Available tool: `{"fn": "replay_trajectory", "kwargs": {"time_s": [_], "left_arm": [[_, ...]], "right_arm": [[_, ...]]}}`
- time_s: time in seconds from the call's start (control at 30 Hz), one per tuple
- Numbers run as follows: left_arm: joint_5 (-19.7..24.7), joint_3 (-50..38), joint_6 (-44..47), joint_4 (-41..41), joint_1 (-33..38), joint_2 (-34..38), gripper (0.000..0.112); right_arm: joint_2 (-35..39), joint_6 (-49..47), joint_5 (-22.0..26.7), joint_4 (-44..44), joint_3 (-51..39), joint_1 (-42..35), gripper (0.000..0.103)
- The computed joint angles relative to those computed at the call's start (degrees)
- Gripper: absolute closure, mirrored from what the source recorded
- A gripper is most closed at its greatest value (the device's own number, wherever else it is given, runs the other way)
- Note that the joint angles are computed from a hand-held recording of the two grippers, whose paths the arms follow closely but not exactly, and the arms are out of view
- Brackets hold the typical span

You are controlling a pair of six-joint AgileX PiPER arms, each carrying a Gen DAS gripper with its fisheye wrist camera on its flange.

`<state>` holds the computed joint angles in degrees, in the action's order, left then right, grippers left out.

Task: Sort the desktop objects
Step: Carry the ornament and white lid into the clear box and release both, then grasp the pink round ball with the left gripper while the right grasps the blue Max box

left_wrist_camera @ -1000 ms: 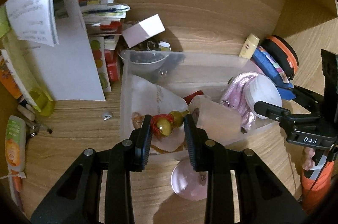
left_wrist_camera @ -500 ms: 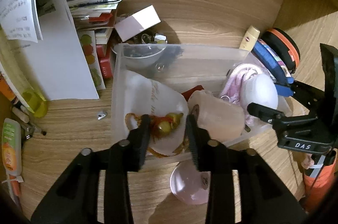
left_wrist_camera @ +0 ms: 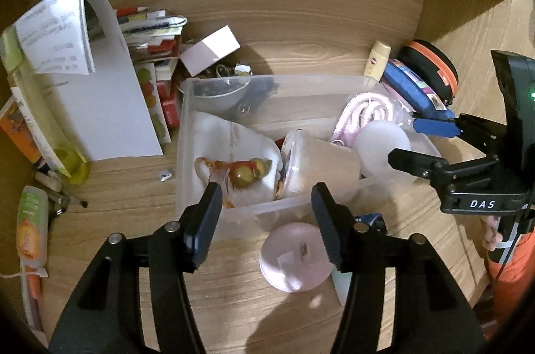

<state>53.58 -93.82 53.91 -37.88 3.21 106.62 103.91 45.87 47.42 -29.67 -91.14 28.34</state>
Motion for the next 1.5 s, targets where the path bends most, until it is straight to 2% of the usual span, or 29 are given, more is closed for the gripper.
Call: {"fn": "replay_trajectory", "kwargs": {"time_s": [0.1, 0.5, 0.8, 0.93, 1.13, 1.27, 1.37, 1.43, 1.5], "left_arm": [[0.19, 1.67, 1.87, -0.95, 0.59, -1.22, 0.050], [-1.20, 6.86, 1.15, 2.16, -0.03, -2.13, 0.048], [0.09, 9.76, 0.89, 2.04, -0.60, -2.40, 0.048], [-1.33, 11.30, 1.22, 2.75, -1.79, -2.86, 0.041], [-1.38, 9.85, -0.95, 5.15, -3.19, -0.56, 0.041], [0.33, 7.61, -1.91, 4.56, -2.44, 1.48, 0.041], [1.13, 7.17, -1.12, 3.31, -1.66, 2.06, 0.041], [1.14, 7.44, -0.21, 2.65, -1.28, 1.95, 0.044], [0.80, 7.64, 0.22, 2.36, -1.15, 1.84, 0.047]], "right_arm": [[-1.52, 0.12, -1.03, 0.32, 2.00, 0.63, 0.020], [-4.13, 6.85, -0.43, -5.99, 6.98, 5.50, 0.019], [-5.23, 9.86, -0.18, -8.59, 9.40, 8.39, 0.018], [-5.47, 5.89, -4.09, -1.61, 11.18, 7.05, 0.018], [-0.94, 0.51, -4.26, 5.52, 8.93, 4.46, 0.018], [1.20, -2.97, -5.40, 10.02, 7.25, 2.72, 0.018], [2.57, -5.49, -6.00, 12.97, 5.91, 1.94, 0.021], [3.64, -5.78, -5.42, 12.74, 4.60, 2.21, 0.034], [4.69, -6.06, -4.57, 12.94, 3.17, 2.48, 0.038]]}}
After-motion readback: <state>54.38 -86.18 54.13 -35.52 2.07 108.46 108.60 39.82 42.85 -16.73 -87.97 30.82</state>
